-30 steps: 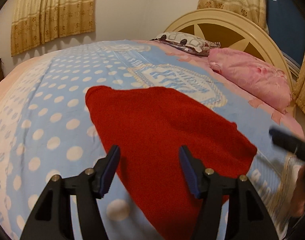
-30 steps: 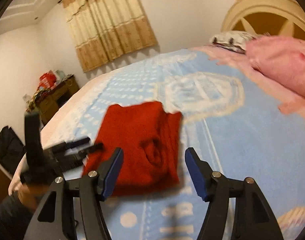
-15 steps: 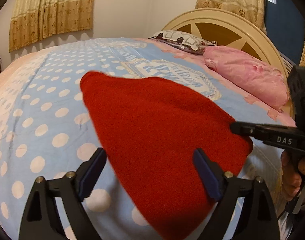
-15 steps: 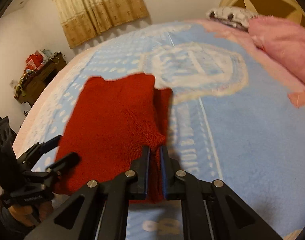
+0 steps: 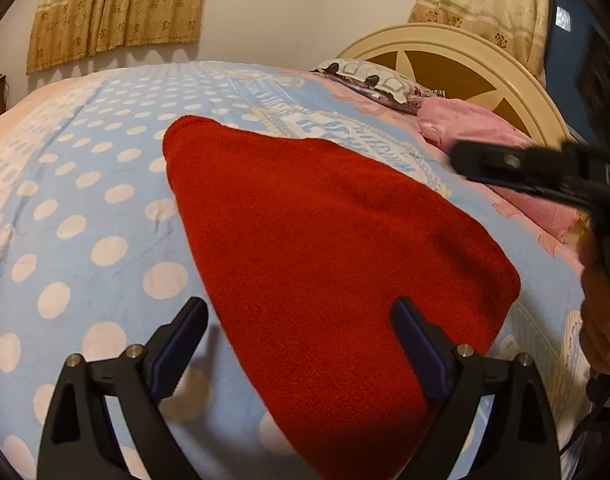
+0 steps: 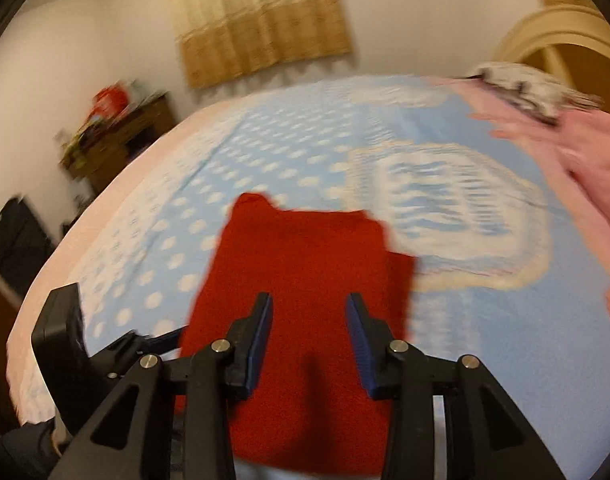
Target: Fold small clothes
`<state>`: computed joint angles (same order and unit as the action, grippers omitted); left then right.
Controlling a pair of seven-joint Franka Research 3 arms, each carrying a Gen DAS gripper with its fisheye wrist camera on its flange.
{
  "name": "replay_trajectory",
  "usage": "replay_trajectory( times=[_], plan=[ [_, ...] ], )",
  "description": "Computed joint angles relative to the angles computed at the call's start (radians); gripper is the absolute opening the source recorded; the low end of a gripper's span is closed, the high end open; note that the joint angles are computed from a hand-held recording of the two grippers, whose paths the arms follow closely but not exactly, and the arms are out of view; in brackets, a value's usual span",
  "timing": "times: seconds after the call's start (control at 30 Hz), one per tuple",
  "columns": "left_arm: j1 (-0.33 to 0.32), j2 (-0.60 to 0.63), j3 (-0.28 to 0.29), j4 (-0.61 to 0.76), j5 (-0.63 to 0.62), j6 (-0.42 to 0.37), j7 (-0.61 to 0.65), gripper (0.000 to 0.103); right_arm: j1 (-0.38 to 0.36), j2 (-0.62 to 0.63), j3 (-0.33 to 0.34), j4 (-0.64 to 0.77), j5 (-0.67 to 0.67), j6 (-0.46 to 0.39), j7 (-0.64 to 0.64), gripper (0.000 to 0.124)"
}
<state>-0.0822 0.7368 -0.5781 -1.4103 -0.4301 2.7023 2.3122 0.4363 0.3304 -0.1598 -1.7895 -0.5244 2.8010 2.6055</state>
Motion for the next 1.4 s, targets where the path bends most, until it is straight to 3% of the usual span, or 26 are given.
replay_trajectory(
  times=[0.1,0.2,0.23,0.4,0.6,0.77,0.9,1.0,1.1,1.3,1.4],
  plan=[
    [0.000,-0.001,0.002,-0.003,0.001,0.004,-0.007,0.098,-0.046,0.096,0.054,0.131,0.115,-0.107,-0.142,0.039],
    [0.002,0.005,0.001,0.005,-0.002,-0.012,-0.015,0.099,-0.040,0.185,0.028,0.252,0.215,-0.267,-0.171,0.039],
    [0.003,0.006,0.001,0.007,-0.005,-0.018,-0.019,0.100,-0.072,0.198,0.048,0.259,0.240,-0.266,-0.157,0.039],
    [0.005,0.011,0.003,0.017,-0.015,-0.045,-0.019,0.100,-0.079,0.191,0.018,0.194,0.280,-0.166,-0.133,0.037],
    [-0.001,0.003,0.012,0.009,-0.018,-0.040,-0.016,0.101,-0.040,0.202,-0.022,0.206,0.223,-0.186,-0.129,0.037],
    [-0.002,-0.015,0.016,-0.019,-0.013,-0.019,-0.018,0.103,-0.059,0.207,-0.012,0.225,0.257,-0.207,-0.122,0.037],
    [0.013,-0.021,0.008,-0.034,-0.026,-0.022,-0.021,0.103,0.016,0.175,-0.051,0.230,0.146,-0.282,-0.043,0.039],
    [0.043,-0.036,-0.011,-0.067,-0.055,-0.022,-0.002,0.103,0.022,0.157,-0.002,0.222,0.082,-0.250,-0.121,0.039],
    [0.051,-0.048,-0.014,-0.088,-0.075,-0.019,0.007,0.103,0.016,0.197,0.035,0.264,0.097,-0.302,-0.228,0.039],
    [0.065,-0.079,-0.020,-0.132,-0.105,-0.008,0.037,0.103,-0.034,0.133,0.045,0.135,0.178,-0.154,-0.256,0.039],
    [0.067,-0.094,-0.025,-0.139,-0.123,0.019,0.049,0.103,-0.091,0.078,0.085,0.033,0.289,-0.015,-0.320,0.039]
  ],
)
